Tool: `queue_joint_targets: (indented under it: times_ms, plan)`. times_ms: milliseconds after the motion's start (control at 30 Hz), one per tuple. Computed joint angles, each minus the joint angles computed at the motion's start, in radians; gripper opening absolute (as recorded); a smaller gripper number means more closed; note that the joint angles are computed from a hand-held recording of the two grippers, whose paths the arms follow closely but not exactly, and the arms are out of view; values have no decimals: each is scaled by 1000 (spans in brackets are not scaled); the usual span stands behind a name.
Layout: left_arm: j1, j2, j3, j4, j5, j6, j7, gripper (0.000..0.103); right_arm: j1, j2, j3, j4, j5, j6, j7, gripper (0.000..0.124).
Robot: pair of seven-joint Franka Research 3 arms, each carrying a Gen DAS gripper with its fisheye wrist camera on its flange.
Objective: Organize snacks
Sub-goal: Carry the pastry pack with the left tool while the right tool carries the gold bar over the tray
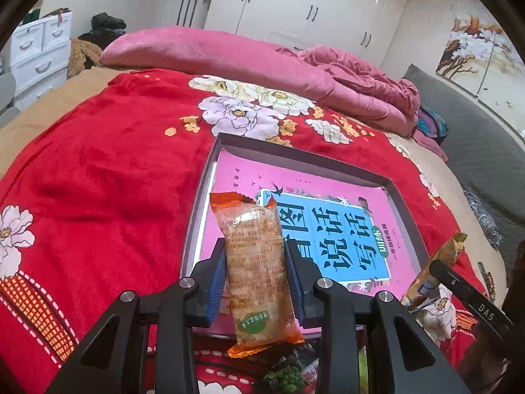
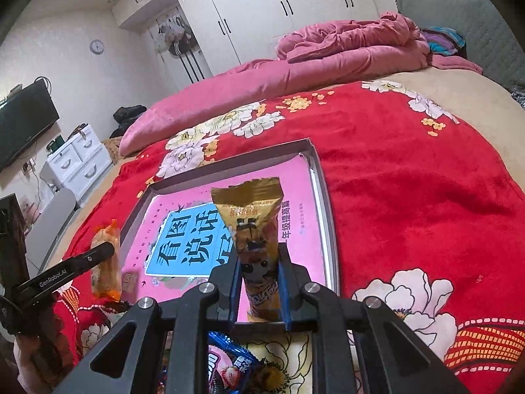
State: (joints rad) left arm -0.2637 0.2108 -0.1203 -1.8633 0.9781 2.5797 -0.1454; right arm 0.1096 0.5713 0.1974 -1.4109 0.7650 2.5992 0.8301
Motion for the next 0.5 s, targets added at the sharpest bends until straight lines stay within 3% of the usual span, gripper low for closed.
queue_joint_targets:
  times_ms: [500]
  plan:
    - [-4,44,9,40,-41,-8,59,35,19,29,-15,32,-63,-15,58,20]
